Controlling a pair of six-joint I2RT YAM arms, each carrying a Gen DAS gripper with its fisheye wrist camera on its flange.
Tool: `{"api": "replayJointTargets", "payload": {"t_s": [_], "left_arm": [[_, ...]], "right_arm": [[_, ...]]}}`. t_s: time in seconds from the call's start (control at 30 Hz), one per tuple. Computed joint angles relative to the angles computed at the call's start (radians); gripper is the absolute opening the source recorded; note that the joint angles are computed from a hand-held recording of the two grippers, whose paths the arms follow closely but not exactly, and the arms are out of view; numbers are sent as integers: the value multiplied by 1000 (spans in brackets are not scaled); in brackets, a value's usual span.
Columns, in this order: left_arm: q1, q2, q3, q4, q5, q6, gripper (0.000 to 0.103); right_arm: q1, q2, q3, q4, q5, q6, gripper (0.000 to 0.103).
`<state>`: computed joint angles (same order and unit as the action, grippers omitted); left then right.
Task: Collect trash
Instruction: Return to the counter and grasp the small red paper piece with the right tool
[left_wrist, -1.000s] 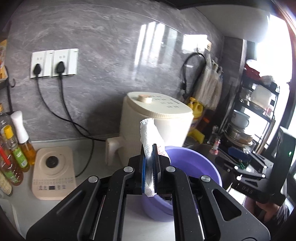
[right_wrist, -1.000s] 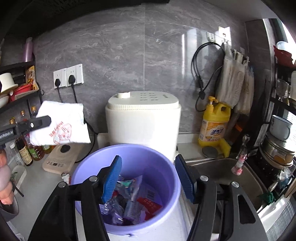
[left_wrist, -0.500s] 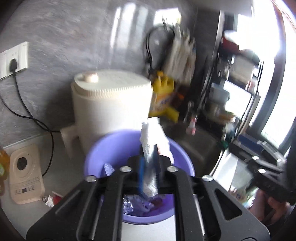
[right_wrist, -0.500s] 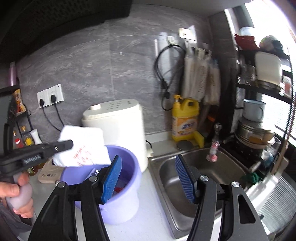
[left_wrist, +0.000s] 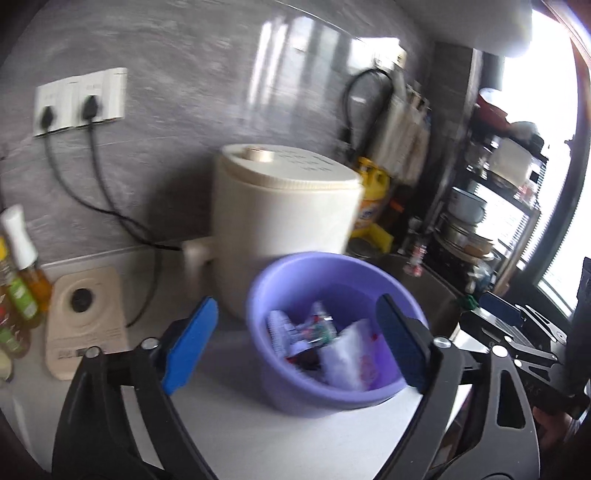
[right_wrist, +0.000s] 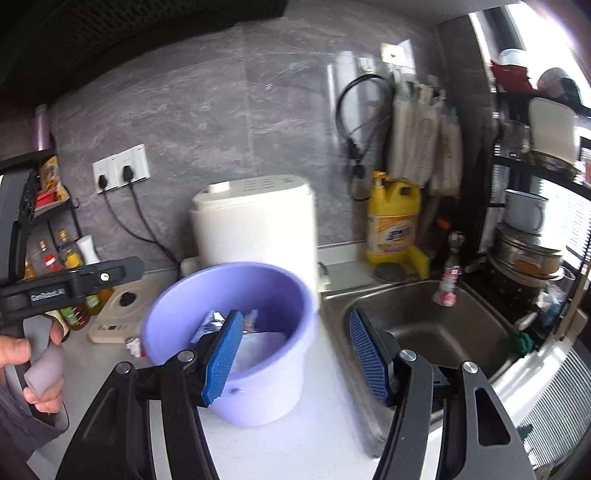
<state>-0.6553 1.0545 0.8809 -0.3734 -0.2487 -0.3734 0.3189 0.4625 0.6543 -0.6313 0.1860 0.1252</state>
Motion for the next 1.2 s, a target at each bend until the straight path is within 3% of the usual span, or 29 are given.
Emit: {"api": "replayJointTargets", "payload": {"t_s": [0.1,0.4,0.73,0.83,1.0,1.2], "left_arm": [[40,-98,-45,-46,-32,-6,96],[184,-353,-142,-227,-73,-19,97],[379,-559,-203,-383,-15,8,97],[490,-621,-223,-409,64,43,97],[729,-668,-263,-424,275,118,97],[811,-644,-304,-384,364,151,96]], "right_arm": [[120,44,-4,44,58,40,66],[457,194,-12,172,226,111,81],[657,367,-10,305,252,140,83],[696,434,1,336,253,138,82],[724,520,19,378,241,126,73],[724,626,27,434,175,128,61]]}}
